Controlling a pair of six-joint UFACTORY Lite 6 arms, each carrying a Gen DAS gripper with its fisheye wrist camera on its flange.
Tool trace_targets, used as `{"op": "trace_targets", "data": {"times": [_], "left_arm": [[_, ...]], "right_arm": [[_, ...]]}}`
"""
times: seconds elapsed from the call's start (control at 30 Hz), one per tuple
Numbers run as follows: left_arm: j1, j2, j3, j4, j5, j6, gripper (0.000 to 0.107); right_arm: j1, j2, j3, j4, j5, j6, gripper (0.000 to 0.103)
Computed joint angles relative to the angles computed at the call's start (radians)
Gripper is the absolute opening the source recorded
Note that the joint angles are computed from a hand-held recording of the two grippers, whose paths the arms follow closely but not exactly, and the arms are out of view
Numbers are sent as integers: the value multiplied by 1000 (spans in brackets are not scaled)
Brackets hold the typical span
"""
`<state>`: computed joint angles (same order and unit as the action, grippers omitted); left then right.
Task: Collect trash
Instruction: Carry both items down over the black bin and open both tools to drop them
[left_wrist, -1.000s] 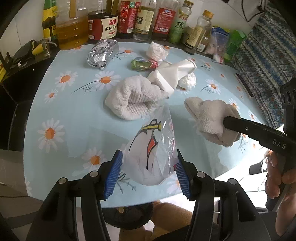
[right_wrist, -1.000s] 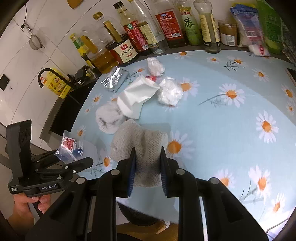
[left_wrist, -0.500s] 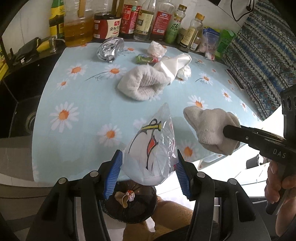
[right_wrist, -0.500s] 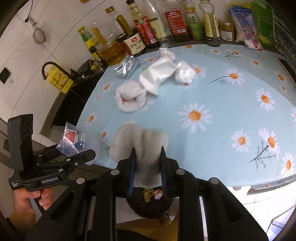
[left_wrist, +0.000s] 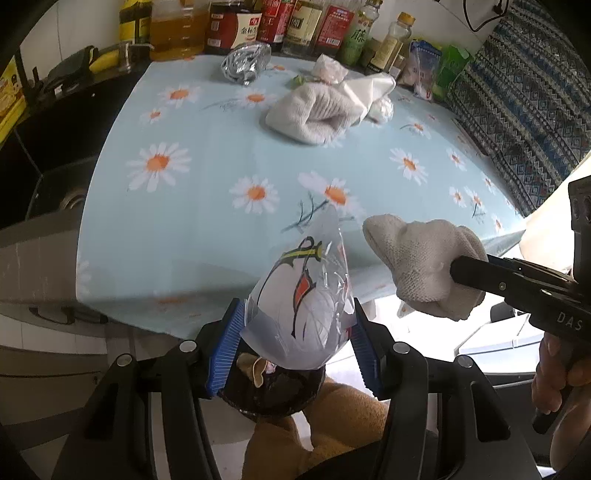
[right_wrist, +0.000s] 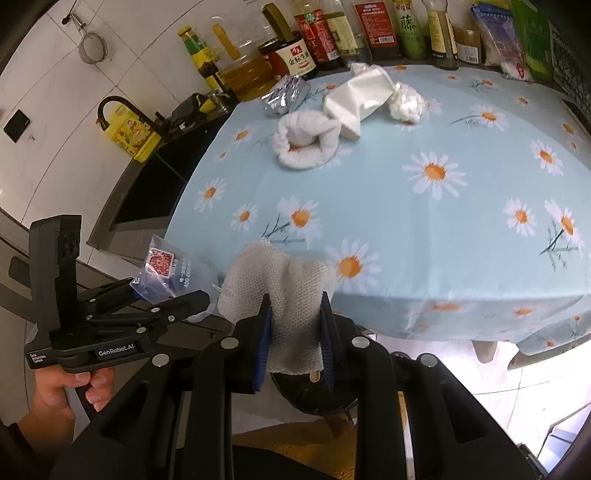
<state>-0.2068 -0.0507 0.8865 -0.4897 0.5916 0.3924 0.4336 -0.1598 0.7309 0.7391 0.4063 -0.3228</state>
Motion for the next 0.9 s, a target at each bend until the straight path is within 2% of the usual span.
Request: {"op": "trace_targets", "data": {"times": [0.37, 0.63, 0.77, 0.9], "left_arm": [[49, -39, -122, -49, 1, 92, 54], [54, 6, -198, -90, -34, 149, 54], [64, 37, -237, -134, -49, 196, 54], [83, 71, -267, -168, -66, 238, 54]], "right_arm": [[119, 28, -72, 32, -71, 51, 25], [147, 108, -121, 220, -107, -108, 26], [180, 151, -124, 220, -140, -106, 26], [190, 213, -114, 337, -143, -209, 26]]}}
